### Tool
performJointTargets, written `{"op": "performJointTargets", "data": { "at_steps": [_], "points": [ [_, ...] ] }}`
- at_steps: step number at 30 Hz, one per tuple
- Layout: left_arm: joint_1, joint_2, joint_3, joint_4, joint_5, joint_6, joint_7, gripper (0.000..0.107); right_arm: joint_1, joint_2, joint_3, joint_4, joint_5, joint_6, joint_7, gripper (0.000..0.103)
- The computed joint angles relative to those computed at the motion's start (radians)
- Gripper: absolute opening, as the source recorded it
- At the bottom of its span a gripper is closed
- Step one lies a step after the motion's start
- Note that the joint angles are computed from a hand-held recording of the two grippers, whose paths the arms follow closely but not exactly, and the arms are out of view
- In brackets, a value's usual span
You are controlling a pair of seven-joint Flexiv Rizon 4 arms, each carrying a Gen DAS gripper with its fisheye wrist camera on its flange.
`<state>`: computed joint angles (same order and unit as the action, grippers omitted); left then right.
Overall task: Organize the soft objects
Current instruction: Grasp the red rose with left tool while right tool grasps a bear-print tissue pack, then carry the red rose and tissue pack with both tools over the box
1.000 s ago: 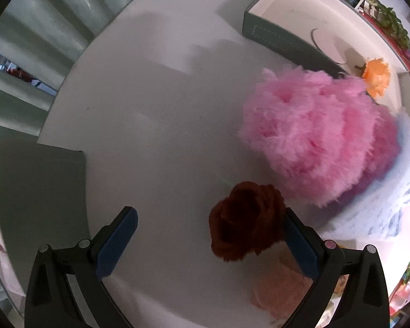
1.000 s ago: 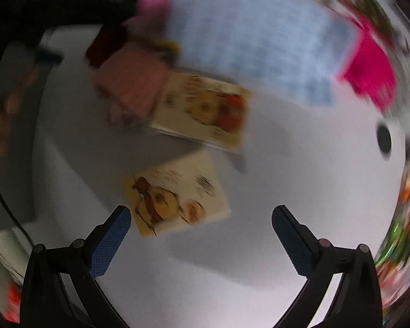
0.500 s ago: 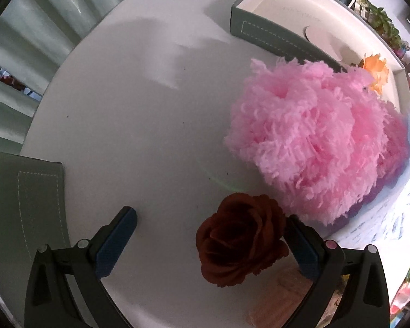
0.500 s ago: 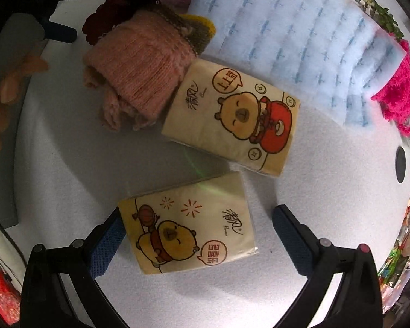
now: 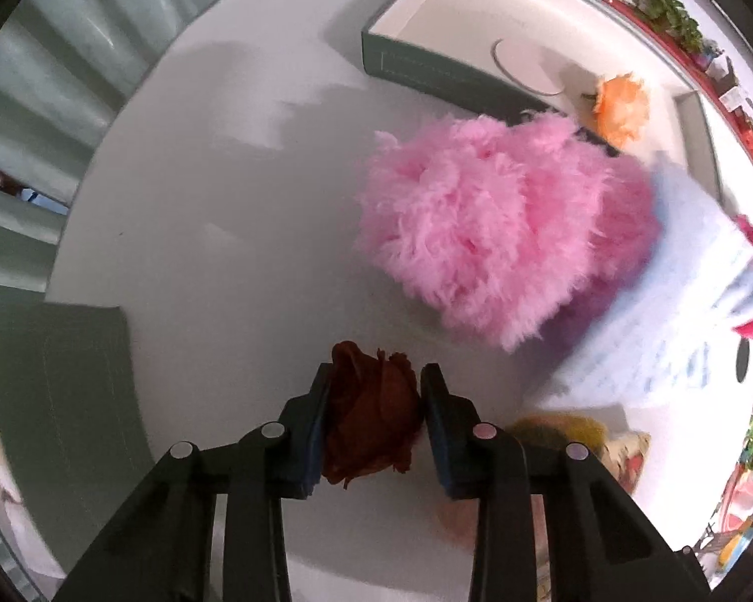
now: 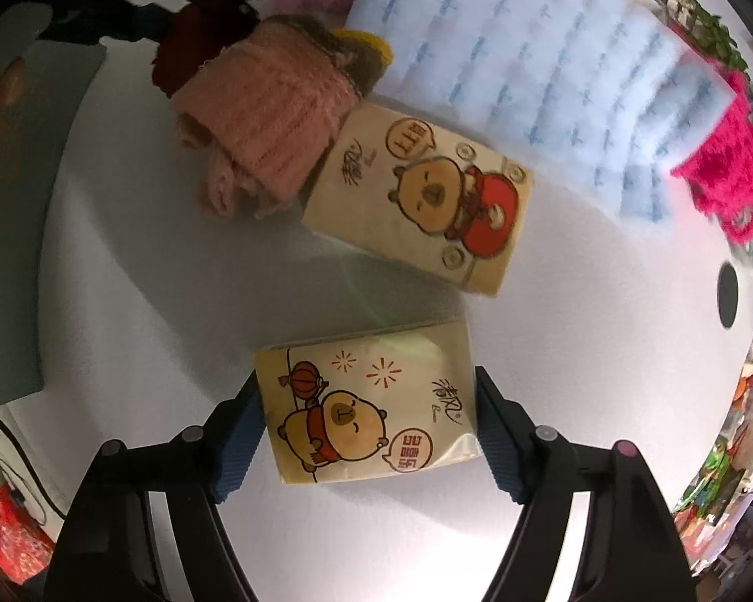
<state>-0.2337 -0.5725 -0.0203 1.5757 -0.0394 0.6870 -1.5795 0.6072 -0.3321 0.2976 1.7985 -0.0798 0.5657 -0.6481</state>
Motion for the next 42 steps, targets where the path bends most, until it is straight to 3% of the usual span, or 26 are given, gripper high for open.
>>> {"op": "performJointTargets", "data": {
  "at_steps": [8,17,26,35,42],
  "points": [
    [0.001,0.195,-0.031,0.198,-0.049,0.022,0.042,0.036,-0.013,0.120,0.029,0.102,0.068,0.056,0.054,0.079],
    [-0.013,0.428,-0.053,0.390,-0.122,-0.030,0.119,0.036,-0.013,0.267,0.058,0.207,0.138,0.063,0.129,0.079],
    [0.009,0.620,-0.019,0.532,-0.130,-0.074,0.174,0.036,0.001,0.318,0.065,0.216,0.141,0.051,0.161,0.079],
    [0.065,0.697,0.013,0.575,-0.138,-0.055,0.206,0.036,0.017,0.321,0.067,0.187,0.096,0.023,0.187,0.079],
    [0.108,0.698,0.042,0.584,-0.187,-0.053,0.339,0.036,0.049,0.263,0.063,0.102,0.013,-0.015,0.281,0.079]
  ]
}}
